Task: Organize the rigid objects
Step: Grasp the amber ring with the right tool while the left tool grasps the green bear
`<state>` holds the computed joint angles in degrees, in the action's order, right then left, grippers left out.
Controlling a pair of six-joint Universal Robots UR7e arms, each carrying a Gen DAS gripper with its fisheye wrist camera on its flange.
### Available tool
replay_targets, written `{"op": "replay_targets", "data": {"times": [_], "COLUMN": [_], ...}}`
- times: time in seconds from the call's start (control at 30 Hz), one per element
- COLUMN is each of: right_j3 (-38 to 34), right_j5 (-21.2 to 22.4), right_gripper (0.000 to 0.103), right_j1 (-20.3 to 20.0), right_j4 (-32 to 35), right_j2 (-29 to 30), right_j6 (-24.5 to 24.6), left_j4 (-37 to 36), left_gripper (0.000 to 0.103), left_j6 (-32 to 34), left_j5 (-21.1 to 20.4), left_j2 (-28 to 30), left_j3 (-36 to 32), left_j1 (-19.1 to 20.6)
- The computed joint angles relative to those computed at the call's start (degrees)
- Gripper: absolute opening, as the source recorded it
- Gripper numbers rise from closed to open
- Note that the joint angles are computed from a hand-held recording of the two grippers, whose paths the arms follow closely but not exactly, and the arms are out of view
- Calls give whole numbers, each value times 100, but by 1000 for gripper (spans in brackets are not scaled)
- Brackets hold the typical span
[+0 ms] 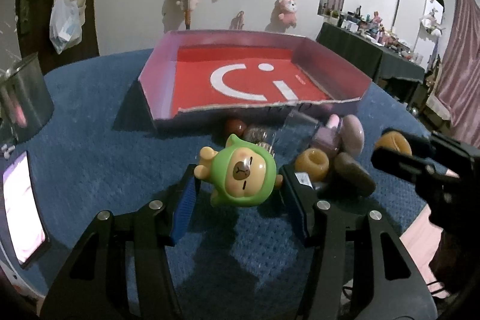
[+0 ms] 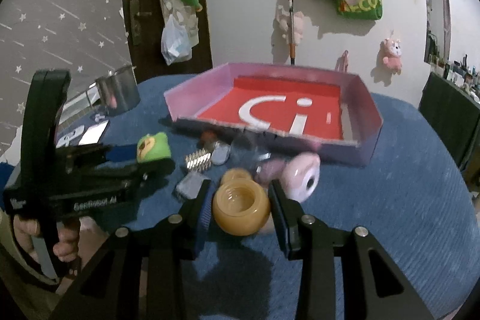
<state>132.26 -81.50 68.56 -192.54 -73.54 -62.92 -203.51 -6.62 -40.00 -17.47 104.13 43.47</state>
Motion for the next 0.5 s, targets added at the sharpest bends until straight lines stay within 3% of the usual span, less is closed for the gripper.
{"op": "replay_targets", "data": {"times": [0.5], "right_j3": [-1207], "right_j5": [-302], "right_gripper": [40], "right_j1": [542], "right_j4": [1219], "right_j2": [235], "right_j6": [532], "left_j4": [712], "left_gripper": [52], "left_j6": [515], "left_j5": [47], "left_j2": [-45], "left_j3": [-885], "left_j1": [163]}}
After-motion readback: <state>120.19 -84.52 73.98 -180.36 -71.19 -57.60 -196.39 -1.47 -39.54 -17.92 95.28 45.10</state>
